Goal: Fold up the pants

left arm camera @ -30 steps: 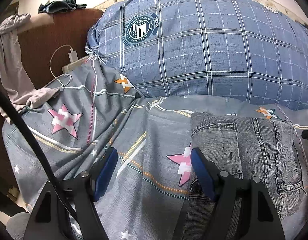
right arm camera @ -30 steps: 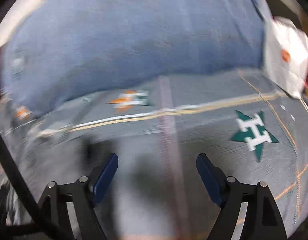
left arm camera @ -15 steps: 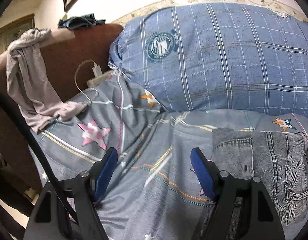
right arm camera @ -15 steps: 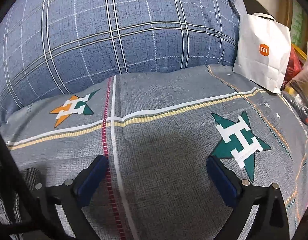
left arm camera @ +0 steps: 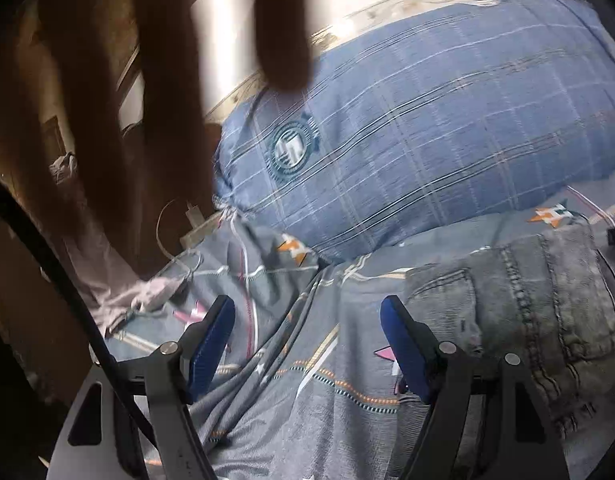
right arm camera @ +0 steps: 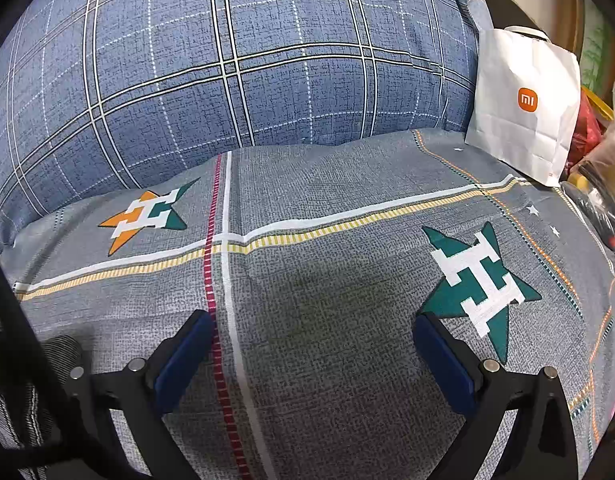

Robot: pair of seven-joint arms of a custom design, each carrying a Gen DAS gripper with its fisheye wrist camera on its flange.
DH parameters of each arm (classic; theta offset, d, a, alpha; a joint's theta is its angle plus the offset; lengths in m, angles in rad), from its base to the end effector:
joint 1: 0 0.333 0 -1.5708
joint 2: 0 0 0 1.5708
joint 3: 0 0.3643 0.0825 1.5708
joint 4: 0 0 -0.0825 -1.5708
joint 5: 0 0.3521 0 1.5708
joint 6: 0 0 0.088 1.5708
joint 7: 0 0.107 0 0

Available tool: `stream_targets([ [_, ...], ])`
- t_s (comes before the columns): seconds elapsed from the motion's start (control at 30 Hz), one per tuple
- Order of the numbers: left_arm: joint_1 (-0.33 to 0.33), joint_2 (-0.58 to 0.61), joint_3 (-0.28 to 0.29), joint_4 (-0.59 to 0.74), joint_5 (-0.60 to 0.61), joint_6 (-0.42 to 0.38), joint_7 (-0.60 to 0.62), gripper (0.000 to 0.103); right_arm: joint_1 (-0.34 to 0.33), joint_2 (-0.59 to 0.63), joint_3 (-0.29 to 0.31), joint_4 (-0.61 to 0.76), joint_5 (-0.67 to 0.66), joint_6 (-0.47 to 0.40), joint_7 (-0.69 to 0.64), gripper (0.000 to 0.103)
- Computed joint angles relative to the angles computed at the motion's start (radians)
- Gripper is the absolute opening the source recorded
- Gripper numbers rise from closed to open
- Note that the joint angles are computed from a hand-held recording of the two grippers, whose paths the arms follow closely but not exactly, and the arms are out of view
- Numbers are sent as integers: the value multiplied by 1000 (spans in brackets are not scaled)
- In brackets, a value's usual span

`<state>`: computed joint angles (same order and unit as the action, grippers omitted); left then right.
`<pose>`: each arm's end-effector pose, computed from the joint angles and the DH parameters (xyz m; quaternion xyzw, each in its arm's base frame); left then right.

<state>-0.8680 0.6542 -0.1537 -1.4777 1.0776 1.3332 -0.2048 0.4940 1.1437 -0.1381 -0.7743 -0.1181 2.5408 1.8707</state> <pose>0.4505 -0.4802 0.3656 -0.7155 0.4009 0.0066 0.5720 0.7776 0.3645 0.3338 -0.7485 0.5793 -0.2206 0.2355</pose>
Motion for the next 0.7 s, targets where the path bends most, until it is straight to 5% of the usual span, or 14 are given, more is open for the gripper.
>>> stream_targets([
  [0.4, -8, -17, 0, -27, 60, 66, 75, 86, 0, 1, 0, 2, 1, -1, -1, 102],
  [0.7, -29, -3, 8, -16, 99, 33, 133, 86, 0, 2, 0, 3, 1, -1, -1, 102],
])
